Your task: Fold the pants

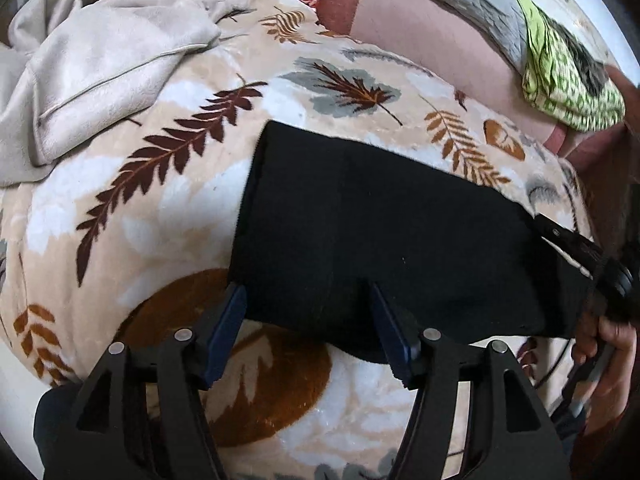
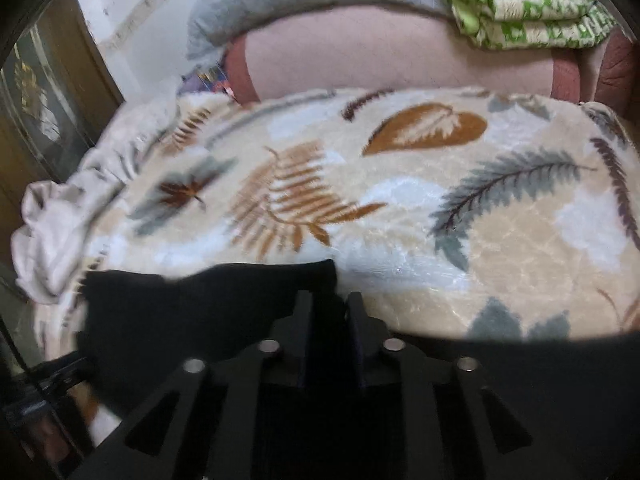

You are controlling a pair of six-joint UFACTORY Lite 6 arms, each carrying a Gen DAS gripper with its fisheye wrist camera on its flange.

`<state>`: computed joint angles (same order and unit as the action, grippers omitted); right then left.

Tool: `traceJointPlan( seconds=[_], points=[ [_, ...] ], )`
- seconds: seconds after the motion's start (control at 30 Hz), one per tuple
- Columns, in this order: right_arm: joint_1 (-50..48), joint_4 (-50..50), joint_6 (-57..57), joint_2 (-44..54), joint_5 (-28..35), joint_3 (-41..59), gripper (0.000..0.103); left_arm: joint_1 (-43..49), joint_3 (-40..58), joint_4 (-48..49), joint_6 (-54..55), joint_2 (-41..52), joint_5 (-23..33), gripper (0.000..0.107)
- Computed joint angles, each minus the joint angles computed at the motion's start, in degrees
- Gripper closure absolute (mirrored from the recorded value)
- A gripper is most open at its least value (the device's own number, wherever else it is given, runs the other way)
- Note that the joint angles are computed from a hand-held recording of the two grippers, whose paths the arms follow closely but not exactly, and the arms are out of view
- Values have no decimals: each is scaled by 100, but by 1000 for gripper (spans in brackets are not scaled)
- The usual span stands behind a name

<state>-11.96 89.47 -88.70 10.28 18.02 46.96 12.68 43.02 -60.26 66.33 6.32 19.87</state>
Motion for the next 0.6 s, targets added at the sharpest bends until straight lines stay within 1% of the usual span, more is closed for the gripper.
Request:
traceJointPlan(
  seconds=[0.03,0.1,0.17,0.27,0.33,0.43,0.47,0.53,0.6],
  points=[
    [-88,40,-87,-387,219,-279,66,26,-10,39,-56,-89,35,44],
    [-126,-137,-123,-1019,586,-757,57,0,-71,50,-91,-303,8,44],
    [71,-467,61,-1395,715,-1066,57,-121,-102,-2,-86,-433,-35,44],
    [598,-185,-295,-1796,976,-1562,57,-293,-33,180,-361,-466,-68,44],
    [1188,102,-549,-1897,857,-1727,57,-264,63,259,-516,-425,-28,44],
    [2225,727,-1141,-1846,357,-1727,55,-92,224,414,-722,-355,51,44],
    [2554,964,-1360,-1718,184,-1625,55,-5,288,457,-748,-321,63,44],
    [3072,1778,-2124,-1382,-55,-1435,50,122,337,545,-801,-311,60,44],
    [3446,2067,-2420,-827,-318,-1036,50,207,440,609,-848,-216,107,44]
  ],
)
